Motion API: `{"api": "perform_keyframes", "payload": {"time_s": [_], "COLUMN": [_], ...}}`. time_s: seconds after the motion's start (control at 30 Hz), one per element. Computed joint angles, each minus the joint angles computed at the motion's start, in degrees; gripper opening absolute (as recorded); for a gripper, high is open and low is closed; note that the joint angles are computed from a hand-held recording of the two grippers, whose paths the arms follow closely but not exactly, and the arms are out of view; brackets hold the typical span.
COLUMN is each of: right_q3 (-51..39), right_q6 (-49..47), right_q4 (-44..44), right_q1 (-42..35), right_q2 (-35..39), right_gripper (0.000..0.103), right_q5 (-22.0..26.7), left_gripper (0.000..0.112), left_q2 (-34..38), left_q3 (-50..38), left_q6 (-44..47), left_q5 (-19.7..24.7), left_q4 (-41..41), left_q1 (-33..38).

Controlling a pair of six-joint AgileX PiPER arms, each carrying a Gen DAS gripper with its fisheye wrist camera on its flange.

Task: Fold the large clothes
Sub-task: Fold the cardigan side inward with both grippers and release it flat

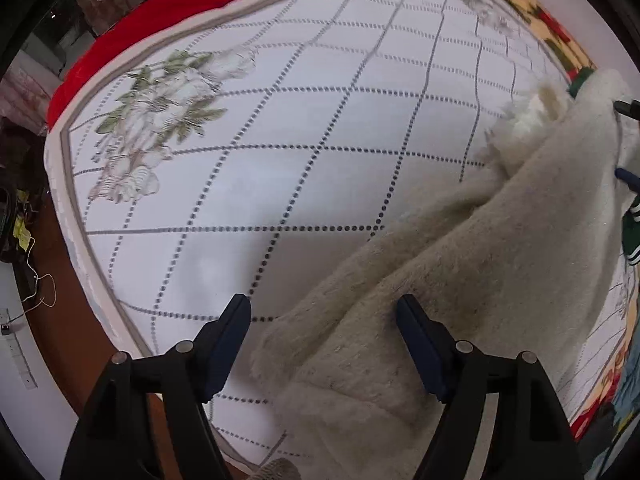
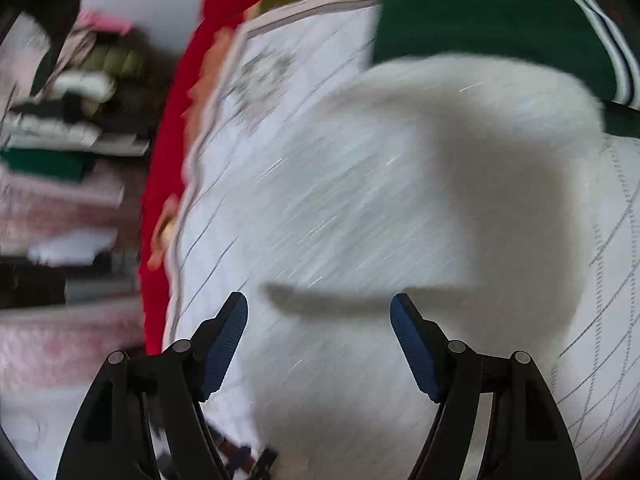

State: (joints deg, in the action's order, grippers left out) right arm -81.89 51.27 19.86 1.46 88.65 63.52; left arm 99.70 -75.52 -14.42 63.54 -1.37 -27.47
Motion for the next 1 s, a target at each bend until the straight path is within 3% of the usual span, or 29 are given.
{"api": "perform_keyframes", "payload": {"time_s": [0.1, 0.2, 0.27, 0.33, 0.37, 0.4, 0.47, 0.53, 0.6, 0.63, 0.73, 0.77, 0.8, 0.83, 0.93, 1.0], "right_q3": [-0.03, -7.77, -10.05, -5.46, -3.28, 0.63, 6.76, 16.60, 27.19, 32.92, 41.49, 42.99, 43.40, 43.38, 44.58, 46.22], "right_q6": [-5.50, -11.85, -13.85, -16.05, -15.08, -12.94, -7.91, -8.73, -18.30, -24.03, -41.21, -46.13, -48.75, -49.71, -40.39, -30.98], "right_q4": [1.11, 0.79, 0.49, 1.93, 1.55, -0.18, -5.29, -5.31, 3.83, 9.56, 24.31, 27.29, 29.57, 31.75, 27.33, 22.46], "right_q1": [-3.04, -3.10, -2.89, -4.36, -5.13, -6.26, -8.08, -14.64, -23.70, -26.57, -31.50, -31.87, -31.69, -31.64, -28.91, -30.95], "right_q2": [5.19, 15.75, 16.59, 9.29, 5.67, -0.02, -8.38, -16.87, -20.32, -20.86, -16.09, -16.60, -17.35, -17.00, -23.79, -33.00], "right_gripper": [0.067, 0.069, 0.069, 0.069, 0.069, 0.078, 0.091, 0.094, 0.094, 0.094, 0.095, 0.089, 0.052, 0.035, 0.026, 0.024], "right_q5": [-4.64, -0.66, 1.88, 0.32, 0.05, 0.07, 1.55, 1.86, -2.38, -7.59, -14.68, -17.33, -18.89, -18.20, -20.84, -17.91], "left_gripper": [0.074, 0.074, 0.074, 0.074, 0.082, 0.096, 0.101, 0.101, 0.101, 0.101, 0.101, 0.101, 0.101, 0.101, 0.101, 0.101], "left_q2": [1.40, 2.87, 3.24, 2.36, 1.16, 0.48, -2.19, -3.61, -4.54, -4.49, -3.55, -3.28, -3.15, -2.95, -3.15, -3.58], "left_q3": [-0.51, -1.44, -2.65, -3.57, -3.83, -3.95, -3.52, -3.45, -3.48, -3.83, -6.01, -6.11, -5.83, -5.70, -5.66, -5.42], "left_q6": [-1.77, -3.50, -3.72, -3.10, -3.69, -4.07, -3.70, -5.14, -7.47, -8.35, -12.28, -13.49, -13.94, -14.53, -16.26, -16.54], "left_q5": [-1.42, -1.48, -0.16, 0.75, 1.00, 0.82, -0.63, -1.05, -1.44, -1.01, 1.13, 1.32, 1.05, 0.96, 2.75, 3.73], "left_q4": [2.28, 4.64, 5.06, 5.19, 6.14, 6.81, 5.77, 5.09, 5.51, 6.44, 9.70, 10.45, 10.89, 11.63, 14.08, 14.63], "left_q1": [-1.33, -2.49, -2.88, -3.17, -3.72, -4.07, -4.35, -4.99, -6.58, -7.32, -10.37, -11.22, -11.49, -12.00, -14.96, -16.43]}}
